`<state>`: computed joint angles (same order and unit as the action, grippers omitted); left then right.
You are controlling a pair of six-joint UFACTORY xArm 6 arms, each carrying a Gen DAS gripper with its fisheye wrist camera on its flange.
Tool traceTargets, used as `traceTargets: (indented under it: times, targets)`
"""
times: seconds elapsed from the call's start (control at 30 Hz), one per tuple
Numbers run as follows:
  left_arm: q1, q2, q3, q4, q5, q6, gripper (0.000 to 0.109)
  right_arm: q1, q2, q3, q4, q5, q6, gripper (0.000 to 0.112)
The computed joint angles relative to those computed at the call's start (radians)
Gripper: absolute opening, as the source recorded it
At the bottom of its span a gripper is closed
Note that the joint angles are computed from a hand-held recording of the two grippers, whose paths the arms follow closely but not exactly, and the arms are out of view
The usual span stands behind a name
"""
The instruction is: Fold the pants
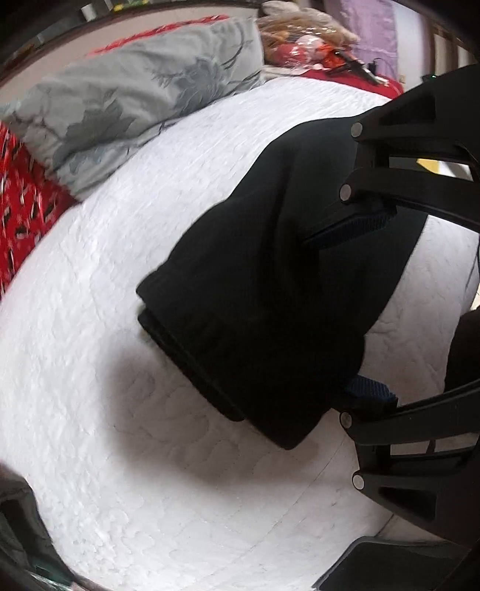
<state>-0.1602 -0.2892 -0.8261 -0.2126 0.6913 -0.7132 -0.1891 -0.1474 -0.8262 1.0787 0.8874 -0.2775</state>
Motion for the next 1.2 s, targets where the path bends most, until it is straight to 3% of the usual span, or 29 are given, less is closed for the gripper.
traceTargets:
  times: [0.03, 0.1, 0.2, 0.33, 0.5, 0.53, 0.6, 0.7, 0.87, 1.03, 1.13, 1.2]
  targets:
    - [0.0, -0.001, 0.002, 0.005, 0.002, -0.017, 0.061, 0.006, 0.002, 0.002, 0.015, -0.015, -0.003, 0.052]
    - [-0.007, -0.016, 0.009, 0.007, -0.004, -0.024, 0.061, -0.004, -0.004, 0.011, 0.022, -0.001, 0.02, 0.037]
    - [-0.008, -0.015, 0.005, 0.025, 0.013, -0.007, 0.061, -0.057, -0.051, 0.061, 0.031, 0.038, 0.043, 0.042]
    - [-0.005, -0.027, 0.025, -0.033, 0.008, 0.01, 0.061, -0.076, -0.015, 0.039, 0.022, 0.076, 0.048, 0.049]
    - [-0.005, 0.018, -0.026, -0.01, 0.043, 0.007, 0.061, -0.012, 0.005, 0.017, 0.017, -0.023, 0.072, 0.056]
    - [-0.007, 0.019, -0.032, 0.001, 0.038, -0.008, 0.051, 0.006, 0.002, 0.019, 0.04, -0.055, 0.057, 0.055]
    - [-0.005, 0.027, -0.053, 0.001, 0.038, -0.027, 0.028, 0.019, 0.011, -0.001, 0.062, -0.061, 0.001, 0.009]
    - [0.005, 0.026, -0.076, -0.076, 0.032, -0.015, 0.015, 0.001, 0.041, -0.054, 0.089, -0.022, -0.042, 0.009]
    - [-0.06, -0.039, -0.047, -0.159, -0.047, 0.059, 0.014, -0.089, 0.035, -0.178, 0.158, 0.066, -0.181, 0.008]
    - [-0.131, 0.051, -0.046, -0.134, 0.041, 0.049, 0.014, -0.172, 0.058, -0.186, -0.009, 0.081, -0.195, 0.009]
    - [-0.134, 0.022, -0.007, -0.157, 0.017, 0.048, 0.014, -0.185, 0.092, -0.154, -0.126, 0.062, -0.171, 0.01]
    - [-0.126, -0.011, -0.007, -0.182, 0.044, 0.083, 0.014, -0.195, 0.077, -0.117, -0.144, 0.041, -0.172, 0.022]
